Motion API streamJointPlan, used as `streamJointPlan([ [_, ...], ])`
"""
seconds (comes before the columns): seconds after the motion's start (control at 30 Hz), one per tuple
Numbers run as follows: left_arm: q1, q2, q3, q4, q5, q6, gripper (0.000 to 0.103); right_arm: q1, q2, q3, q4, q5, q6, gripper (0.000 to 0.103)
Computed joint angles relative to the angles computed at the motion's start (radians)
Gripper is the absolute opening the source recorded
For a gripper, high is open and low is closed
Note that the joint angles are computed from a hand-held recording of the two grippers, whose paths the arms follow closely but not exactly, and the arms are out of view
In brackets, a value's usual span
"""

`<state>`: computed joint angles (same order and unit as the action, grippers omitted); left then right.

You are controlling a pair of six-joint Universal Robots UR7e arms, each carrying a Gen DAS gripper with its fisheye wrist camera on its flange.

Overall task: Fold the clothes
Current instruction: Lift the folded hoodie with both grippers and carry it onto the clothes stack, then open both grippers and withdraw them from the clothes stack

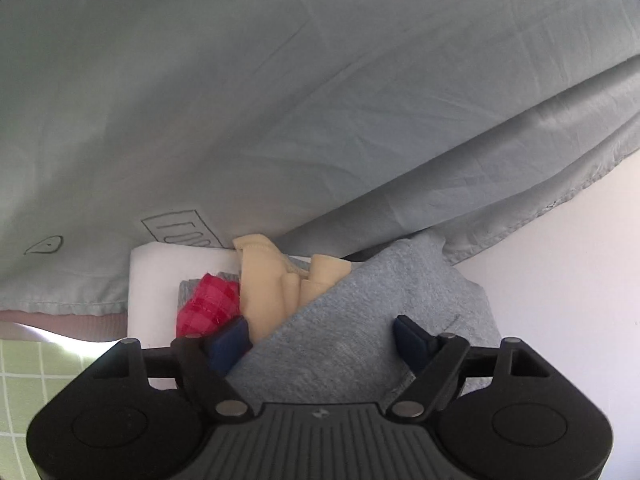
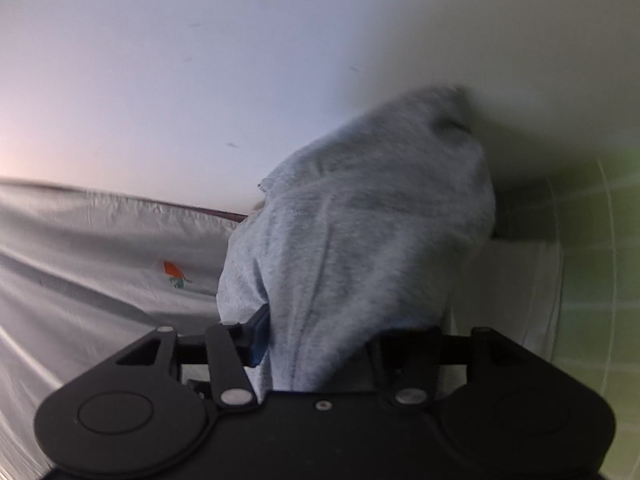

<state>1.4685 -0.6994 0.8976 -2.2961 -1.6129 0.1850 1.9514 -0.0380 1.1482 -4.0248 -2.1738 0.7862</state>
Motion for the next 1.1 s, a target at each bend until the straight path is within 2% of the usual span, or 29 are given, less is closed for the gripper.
streamJointPlan([
  [0.1, -0.012, -0.045, 0.071, -0.054, 0.037, 0.015, 0.084, 0.003, -0.016, 0.022, 0.024, -0.017, 0.042, 0.061],
  [0.17, -0.025, -0.085, 0.132, -0.102, 0.079, 0.031, 0.086, 0.012, -0.038, 0.054, 0.054, -0.038, 0.072, 0.071],
  [0.23, -0.044, -0.108, 0.150, -0.126, 0.135, 0.053, 0.088, 0.025, -0.063, 0.094, 0.084, -0.066, 0.105, 0.071],
  [0.3, -0.051, -0.170, 0.228, -0.172, 0.175, 0.084, 0.090, 0.041, -0.085, 0.139, 0.101, -0.091, 0.142, 0.073],
  [0.33, -0.053, -0.204, 0.269, -0.186, 0.184, 0.090, 0.092, 0.049, -0.095, 0.162, 0.108, -0.101, 0.161, 0.073],
  [0.37, -0.053, -0.242, 0.306, -0.194, 0.189, 0.092, 0.092, 0.058, -0.106, 0.187, 0.117, -0.113, 0.179, 0.079],
  [0.43, -0.051, -0.323, 0.394, -0.221, 0.196, 0.104, 0.095, 0.081, -0.134, 0.250, 0.147, -0.146, 0.207, 0.083],
  [0.6, -0.073, -0.567, 0.674, -0.328, 0.263, 0.145, 0.101, 0.160, -0.186, 0.355, 0.235, -0.200, 0.188, 0.086],
  [0.63, -0.073, -0.616, 0.725, -0.339, 0.266, 0.152, 0.103, 0.183, -0.192, 0.376, 0.256, -0.217, 0.166, 0.096],
  [0.67, -0.073, -0.665, 0.773, -0.347, 0.268, 0.160, 0.103, 0.206, -0.196, 0.381, 0.290, -0.241, 0.138, 0.101],
  [0.8, -0.095, -0.853, 0.965, -0.394, 0.305, 0.185, 0.103, 0.315, -0.194, 0.401, 0.417, -0.351, 0.025, 0.102],
  [0.9, -0.105, -0.968, 1.056, -0.370, 0.333, 0.195, 0.103, 0.397, -0.186, 0.413, 0.515, -0.420, -0.009, 0.103],
  [1.0, -0.095, -1.077, 1.108, -0.301, 0.342, 0.200, 0.103, 0.474, -0.175, 0.394, 0.723, -0.523, 0.037, 0.103],
  [1.1, -0.066, -1.150, 1.128, -0.235, 0.317, 0.225, 0.103, 0.538, -0.165, 0.384, 0.894, -0.576, 0.123, 0.103],
])
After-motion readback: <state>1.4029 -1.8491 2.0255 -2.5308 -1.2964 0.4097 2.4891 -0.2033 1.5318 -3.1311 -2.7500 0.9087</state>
